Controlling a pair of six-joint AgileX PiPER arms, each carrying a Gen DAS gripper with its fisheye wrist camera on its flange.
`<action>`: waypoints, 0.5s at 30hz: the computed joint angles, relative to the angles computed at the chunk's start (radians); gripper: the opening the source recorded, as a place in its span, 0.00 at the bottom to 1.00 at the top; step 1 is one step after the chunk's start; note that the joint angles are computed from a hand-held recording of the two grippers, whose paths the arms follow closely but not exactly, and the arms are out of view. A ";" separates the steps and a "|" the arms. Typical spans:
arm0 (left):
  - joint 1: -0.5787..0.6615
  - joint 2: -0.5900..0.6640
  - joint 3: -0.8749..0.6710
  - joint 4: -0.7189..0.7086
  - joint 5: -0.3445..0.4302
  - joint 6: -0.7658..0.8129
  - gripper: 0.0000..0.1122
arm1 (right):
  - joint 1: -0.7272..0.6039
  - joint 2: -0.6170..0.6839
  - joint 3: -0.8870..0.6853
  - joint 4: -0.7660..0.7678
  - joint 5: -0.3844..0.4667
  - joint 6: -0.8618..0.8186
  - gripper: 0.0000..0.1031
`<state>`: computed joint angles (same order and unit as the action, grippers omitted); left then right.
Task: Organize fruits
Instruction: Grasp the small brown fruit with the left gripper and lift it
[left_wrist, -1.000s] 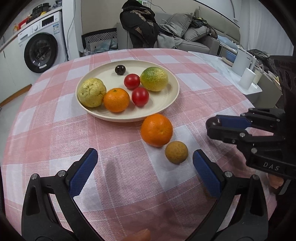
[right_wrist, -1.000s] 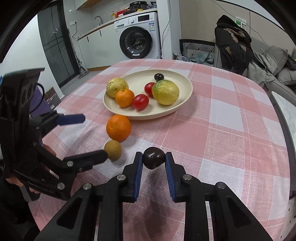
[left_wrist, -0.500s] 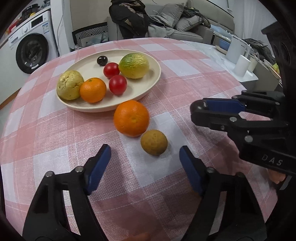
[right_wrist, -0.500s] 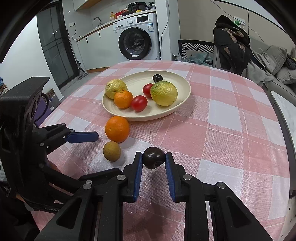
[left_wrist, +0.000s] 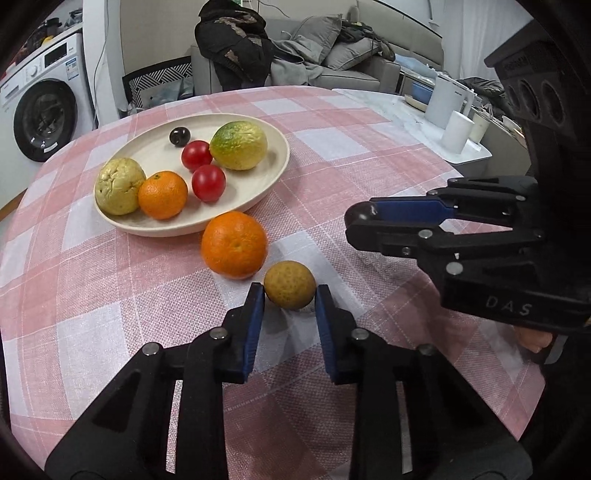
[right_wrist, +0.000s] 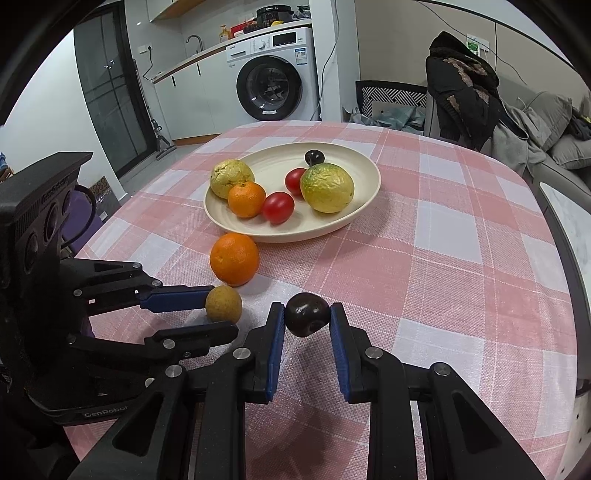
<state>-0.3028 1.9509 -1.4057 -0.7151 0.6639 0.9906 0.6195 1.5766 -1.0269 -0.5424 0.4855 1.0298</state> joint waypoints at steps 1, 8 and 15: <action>0.001 -0.004 0.003 -0.005 -0.002 0.007 0.22 | 0.000 -0.001 0.000 -0.002 0.000 0.002 0.24; 0.028 -0.022 0.004 -0.061 0.009 0.049 0.22 | 0.004 -0.018 0.011 -0.044 -0.005 0.048 0.24; 0.062 -0.035 -0.007 -0.103 0.024 0.080 0.22 | 0.008 -0.028 0.016 -0.072 -0.012 0.076 0.24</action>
<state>-0.2411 1.9163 -1.4132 -0.8178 0.6879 1.0708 0.6272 1.5490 -1.0104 -0.6145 0.4739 1.1058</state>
